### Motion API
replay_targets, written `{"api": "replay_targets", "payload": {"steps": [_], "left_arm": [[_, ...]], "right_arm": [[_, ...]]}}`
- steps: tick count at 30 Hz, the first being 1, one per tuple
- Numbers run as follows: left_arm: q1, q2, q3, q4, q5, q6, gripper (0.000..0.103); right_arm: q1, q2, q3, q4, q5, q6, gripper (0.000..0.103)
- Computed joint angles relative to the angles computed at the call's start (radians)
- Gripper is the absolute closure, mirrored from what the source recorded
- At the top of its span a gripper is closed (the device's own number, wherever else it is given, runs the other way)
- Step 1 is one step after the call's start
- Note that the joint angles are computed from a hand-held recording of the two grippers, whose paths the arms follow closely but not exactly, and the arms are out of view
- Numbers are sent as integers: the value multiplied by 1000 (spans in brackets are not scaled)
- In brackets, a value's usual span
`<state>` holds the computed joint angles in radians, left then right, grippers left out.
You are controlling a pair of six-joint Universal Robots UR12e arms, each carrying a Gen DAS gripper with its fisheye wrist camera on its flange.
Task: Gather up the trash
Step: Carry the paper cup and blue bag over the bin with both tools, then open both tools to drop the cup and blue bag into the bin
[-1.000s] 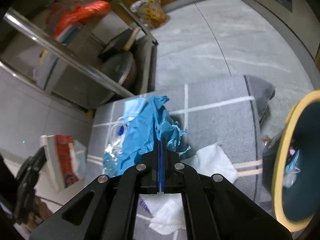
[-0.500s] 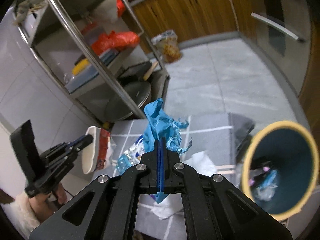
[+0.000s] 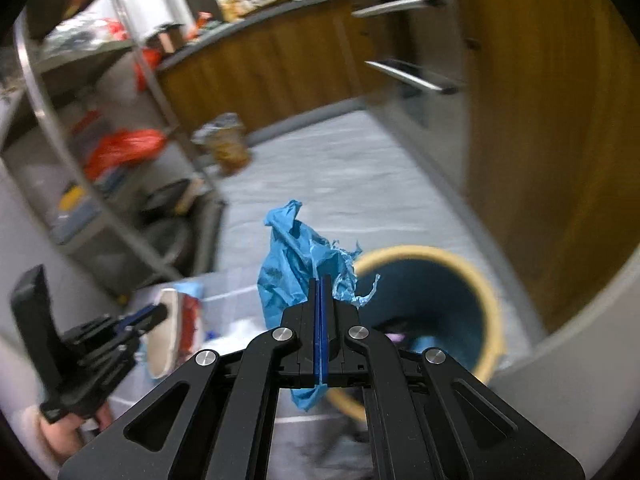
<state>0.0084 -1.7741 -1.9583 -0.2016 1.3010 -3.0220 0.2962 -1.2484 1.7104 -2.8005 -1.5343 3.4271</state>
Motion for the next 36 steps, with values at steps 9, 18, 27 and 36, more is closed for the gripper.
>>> {"api": "replay_targets", "payload": {"steps": [9,18,27,36], "left_arm": [[-99,-138,92,19,14,-32,100],[-145,-205,128,40,31,-4,98],[-147,-195,106,98,58,-2,54],[-139,-148,67,121,103,69,50]], "right_arm": [[-54,32,4,86,-75,102,101],[-52,64,-23,179,-114,51,101],[-48,61,-31,189,-109,22,99],[-37,38,-19,133,-138,9,59]]}}
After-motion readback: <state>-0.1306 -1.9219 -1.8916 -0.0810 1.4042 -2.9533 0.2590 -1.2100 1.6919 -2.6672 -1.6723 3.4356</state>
